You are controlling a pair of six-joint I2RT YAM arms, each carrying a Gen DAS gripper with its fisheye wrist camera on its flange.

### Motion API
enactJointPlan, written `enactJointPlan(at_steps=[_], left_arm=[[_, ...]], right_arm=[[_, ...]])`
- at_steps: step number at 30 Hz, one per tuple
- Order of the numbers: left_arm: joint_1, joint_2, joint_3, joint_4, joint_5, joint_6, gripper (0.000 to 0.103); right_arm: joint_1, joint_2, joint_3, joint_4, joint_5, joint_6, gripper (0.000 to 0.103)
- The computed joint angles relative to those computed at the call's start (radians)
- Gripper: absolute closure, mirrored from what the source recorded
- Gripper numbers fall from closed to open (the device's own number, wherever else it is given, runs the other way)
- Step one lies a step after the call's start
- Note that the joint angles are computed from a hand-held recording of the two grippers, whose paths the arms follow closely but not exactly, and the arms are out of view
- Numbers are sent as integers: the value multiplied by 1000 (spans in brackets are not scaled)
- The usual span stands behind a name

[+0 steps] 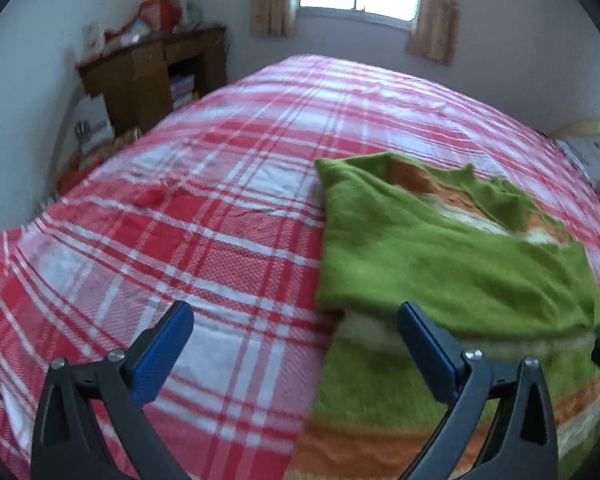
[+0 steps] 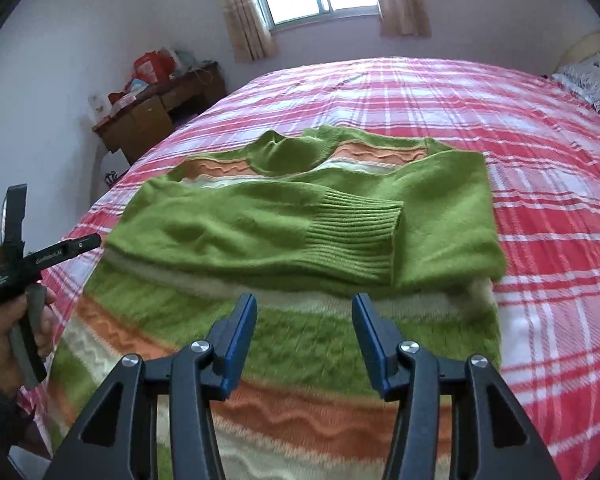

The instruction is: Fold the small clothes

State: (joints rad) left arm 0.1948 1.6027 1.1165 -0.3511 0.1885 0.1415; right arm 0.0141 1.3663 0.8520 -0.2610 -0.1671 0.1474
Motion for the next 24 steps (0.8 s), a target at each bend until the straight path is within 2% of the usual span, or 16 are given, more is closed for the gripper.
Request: enactJointPlan(at_steps=[5, 12, 24], left_arm=[[-12, -101, -69, -25, 39, 36, 0], [6, -226, -161, -78, 106, 75, 0], [113, -387, -287, -191, 221, 213, 0]], right_arm=[[14, -137, -55, -55, -1, -7, 52], [86, -329, -150, -139, 51, -41, 51], [199, -542, -289, -267, 107, 34, 51]])
